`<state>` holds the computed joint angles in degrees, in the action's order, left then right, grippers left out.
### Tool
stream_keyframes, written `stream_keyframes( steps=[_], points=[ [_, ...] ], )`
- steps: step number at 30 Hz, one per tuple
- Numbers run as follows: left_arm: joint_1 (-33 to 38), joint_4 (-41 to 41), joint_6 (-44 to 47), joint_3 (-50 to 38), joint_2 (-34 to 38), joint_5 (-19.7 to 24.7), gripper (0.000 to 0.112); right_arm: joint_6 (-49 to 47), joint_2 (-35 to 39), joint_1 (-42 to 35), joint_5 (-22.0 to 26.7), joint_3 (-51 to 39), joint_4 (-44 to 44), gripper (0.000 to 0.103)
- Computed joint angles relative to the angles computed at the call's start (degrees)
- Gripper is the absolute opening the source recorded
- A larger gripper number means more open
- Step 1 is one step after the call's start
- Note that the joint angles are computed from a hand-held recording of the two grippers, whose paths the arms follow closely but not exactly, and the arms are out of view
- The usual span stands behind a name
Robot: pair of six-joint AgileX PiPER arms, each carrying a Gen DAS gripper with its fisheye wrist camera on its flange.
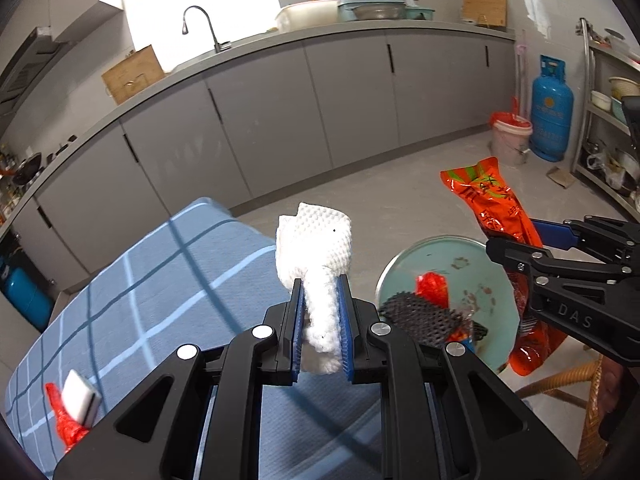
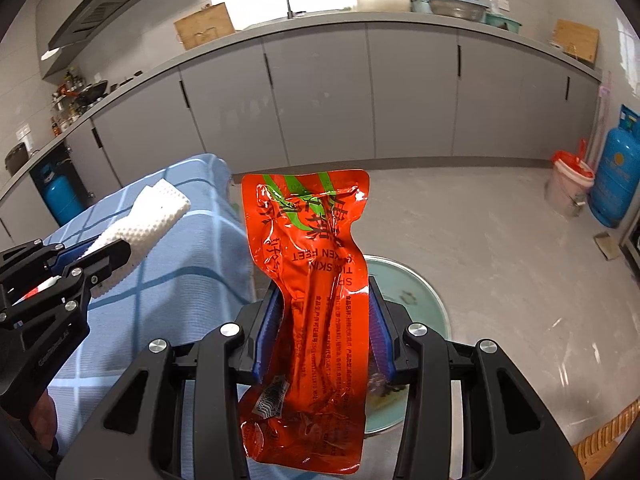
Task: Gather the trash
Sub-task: 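Carry the cloth and wrapper over the teal basin and release both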
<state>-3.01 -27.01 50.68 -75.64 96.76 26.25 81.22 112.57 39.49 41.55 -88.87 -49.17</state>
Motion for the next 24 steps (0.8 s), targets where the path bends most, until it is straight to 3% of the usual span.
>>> stream_keyframes(
  steps=[11, 13, 14, 15, 16, 18, 20, 24],
  points=[
    [-4.64, -0.83, -0.87, -1.69, 4.18, 1.02, 0.019, -0.71, 0.53, -4.58, -3.72, 4.43, 2.16, 0.042],
    [-5.05, -0.94, -0.89, -1.6, 4.63, 0.59, 0.034, -0.8, 0.99, -5.65, -5.93, 5.31, 2.54, 0.043],
    [-5.34, -0.3, -1.57, -1.53, 4.83, 0.23, 0.057, -0.11, 1.38, -5.87, -5.99, 5.32, 2.08, 0.044],
    [-5.5, 0.06, -2.09, -0.96, 4.84, -1.08, 0.068, -0.41, 1.86, -6.28, -6.09, 5.18, 2.68, 0.046],
    [-5.67, 0.67, -2.64, -0.68, 4.88, -1.77, 0.068, -0.36, 2.03, -6.52, -6.42, 5.31, 2.98, 0.048],
    [-5.49, 2.25, -3.72, -1.09, 5.2, -1.1, 0.073, 3.49, 1.74, -6.47, -6.77, 6.68, 0.37, 0.063],
    [-4.82, 2.22, -3.87, -0.98, 4.99, -1.31, 0.082, 4.92, 1.52, -6.6, -7.26, 7.28, -0.2, 0.065],
    [-3.41, 1.47, -3.01, -1.12, 4.2, -0.73, 0.083, 6.05, 1.31, -5.99, -6.86, 7.37, -0.49, 0.068]
  ],
)
